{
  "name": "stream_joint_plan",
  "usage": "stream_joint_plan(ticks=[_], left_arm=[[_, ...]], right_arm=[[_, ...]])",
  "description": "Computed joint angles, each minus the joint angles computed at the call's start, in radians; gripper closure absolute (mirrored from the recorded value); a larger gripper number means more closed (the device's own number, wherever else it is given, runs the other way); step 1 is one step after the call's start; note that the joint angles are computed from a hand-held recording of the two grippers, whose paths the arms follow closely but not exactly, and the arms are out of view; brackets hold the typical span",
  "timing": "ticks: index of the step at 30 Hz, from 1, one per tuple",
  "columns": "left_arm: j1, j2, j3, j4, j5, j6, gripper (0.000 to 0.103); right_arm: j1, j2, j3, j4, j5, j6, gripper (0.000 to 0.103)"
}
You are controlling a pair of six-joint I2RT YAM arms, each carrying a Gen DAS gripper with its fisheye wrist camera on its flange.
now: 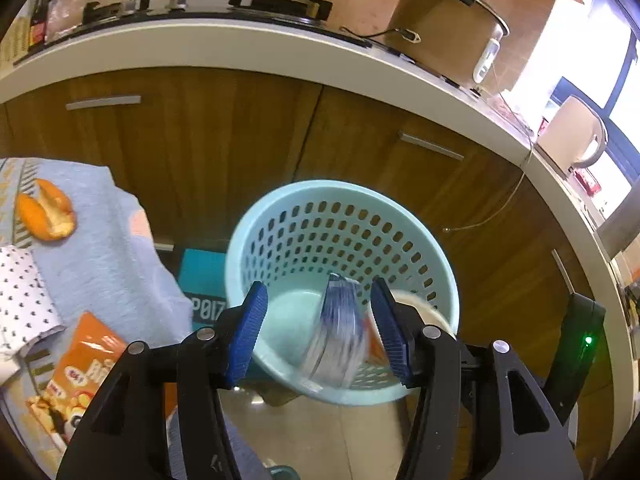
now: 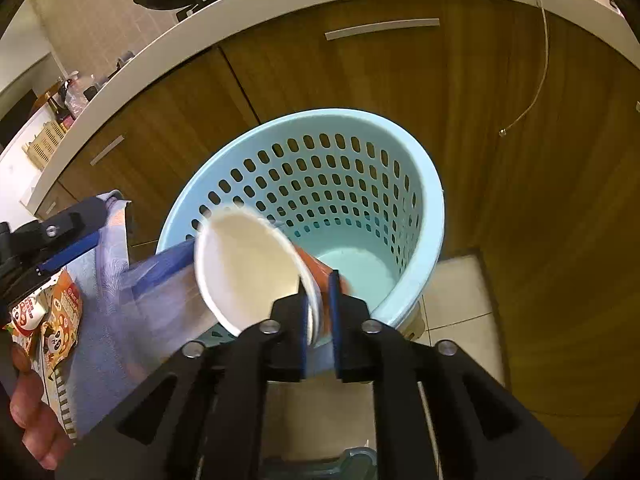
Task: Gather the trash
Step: 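Carry the carton and orange cup to the blue basket and release both, then move both open tools back over the table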
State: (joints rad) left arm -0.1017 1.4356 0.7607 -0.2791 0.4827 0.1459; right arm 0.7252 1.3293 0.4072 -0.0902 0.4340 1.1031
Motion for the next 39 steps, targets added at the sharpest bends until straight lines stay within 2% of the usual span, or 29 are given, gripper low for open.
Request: stream_joint_plan(ticks=[1,6,15,20,25,28,31,34,36,39], left_arm=[[0.014,-0.009,0.001,-0.010,0.012,0.007,0.051],[0.085,-0.090,-0.014,-0.051,0.065,0.048,0.045],[0.327,-0.236,0.013,-0.235,0.246,0.188,0.045],[0.583,-0.249,0.091,-0.437,0.394,0.371,0.040],[0.862,-0.124,0.236,-0.646,0.500,0.611,0.040],[0.996,-0.018,0.343,-0.707,0.513,0.694,0.040],[1.085,0.090,0.453,-0.696,0.503,0.689,0.036],[1.133,0.228,0.604,-0.656,0.467,0.625,0.032],[1.142,0.303,0.698,-0.662,0.439,0.602,0.026],[1.122,0.438,0.872,-0.683,0.378,0.553,0.026]], right_arm=[[0.005,-0.010,-0.004,-0.001,0.005,0.005,0.086],[0.046,-0.051,0.017,-0.056,0.063,0.025,0.064],[0.198,-0.071,0.144,-0.191,0.192,0.050,0.063],[0.306,0.009,0.298,-0.238,0.258,0.027,0.063],[0.390,0.140,0.481,-0.256,0.290,-0.034,0.063],[0.422,0.241,0.604,-0.260,0.281,-0.079,0.063],[0.434,0.338,0.719,-0.258,0.254,-0.128,0.063],[0.436,0.442,0.849,-0.267,0.217,-0.186,0.063],[0.433,0.504,0.931,-0.278,0.191,-0.221,0.063],[0.427,0.581,1.033,-0.289,0.162,-0.264,0.063]])
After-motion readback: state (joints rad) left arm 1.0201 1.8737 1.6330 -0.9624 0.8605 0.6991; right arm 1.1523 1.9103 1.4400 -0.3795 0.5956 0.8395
